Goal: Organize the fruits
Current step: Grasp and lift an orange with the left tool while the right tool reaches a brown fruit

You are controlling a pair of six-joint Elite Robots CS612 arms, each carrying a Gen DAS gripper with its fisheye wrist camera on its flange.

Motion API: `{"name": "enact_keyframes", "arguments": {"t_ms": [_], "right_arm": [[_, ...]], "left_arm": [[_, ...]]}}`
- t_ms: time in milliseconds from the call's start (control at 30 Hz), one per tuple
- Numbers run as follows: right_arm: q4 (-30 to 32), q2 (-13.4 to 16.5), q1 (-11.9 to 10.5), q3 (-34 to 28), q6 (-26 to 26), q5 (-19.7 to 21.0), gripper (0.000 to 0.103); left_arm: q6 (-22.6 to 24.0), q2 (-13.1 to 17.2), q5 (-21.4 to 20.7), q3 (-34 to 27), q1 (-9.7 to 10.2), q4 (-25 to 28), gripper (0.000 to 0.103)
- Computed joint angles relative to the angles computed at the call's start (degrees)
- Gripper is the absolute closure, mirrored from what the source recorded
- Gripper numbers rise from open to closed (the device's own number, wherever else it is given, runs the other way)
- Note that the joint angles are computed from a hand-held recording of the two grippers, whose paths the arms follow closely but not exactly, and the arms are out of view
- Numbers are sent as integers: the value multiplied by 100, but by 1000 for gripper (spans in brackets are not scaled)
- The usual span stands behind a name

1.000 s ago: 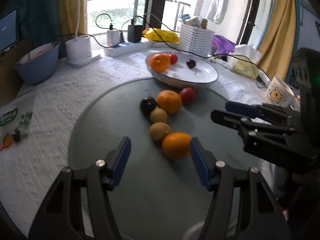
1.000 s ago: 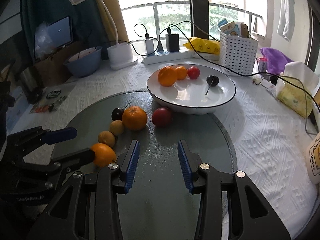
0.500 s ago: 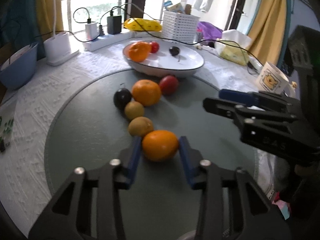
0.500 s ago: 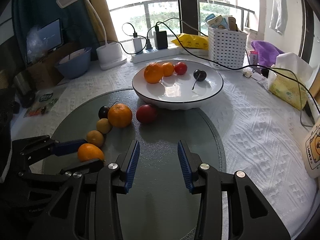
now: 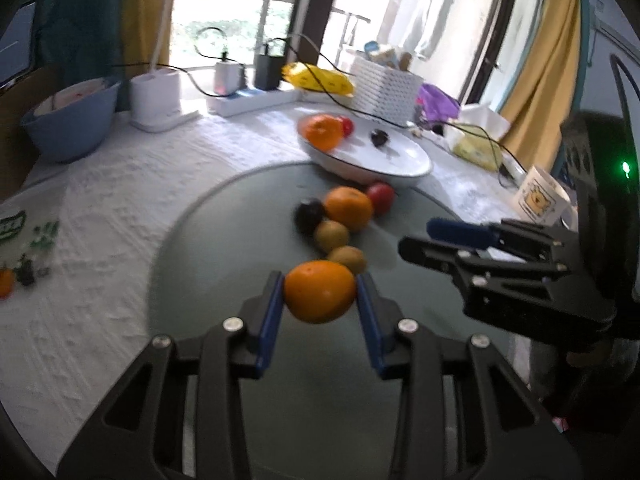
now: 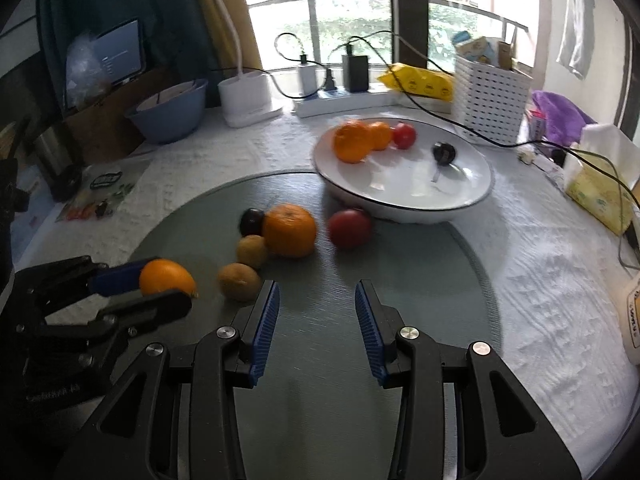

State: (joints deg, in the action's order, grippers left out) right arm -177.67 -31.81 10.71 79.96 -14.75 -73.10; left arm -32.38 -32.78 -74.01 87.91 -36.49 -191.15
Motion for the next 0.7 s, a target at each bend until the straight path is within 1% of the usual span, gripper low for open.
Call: {"name": "enact_keyframes", "arguments": {"t_ms": [133, 333, 533, 700], "right_arm": [[163, 29, 93, -90, -93, 44, 61], [395, 71, 186, -215, -130, 189, 61], [670, 136, 264, -354, -211, 37, 61], [788, 178, 292, -433, -232, -72, 61]], "left_arm": [[19, -25, 71, 146, 73, -317, 65], [-49, -46, 172, 279, 182, -568, 65], [-129, -30, 78, 313, 260, -643, 65], [-116, -27, 52, 305, 256, -640, 65]]}}
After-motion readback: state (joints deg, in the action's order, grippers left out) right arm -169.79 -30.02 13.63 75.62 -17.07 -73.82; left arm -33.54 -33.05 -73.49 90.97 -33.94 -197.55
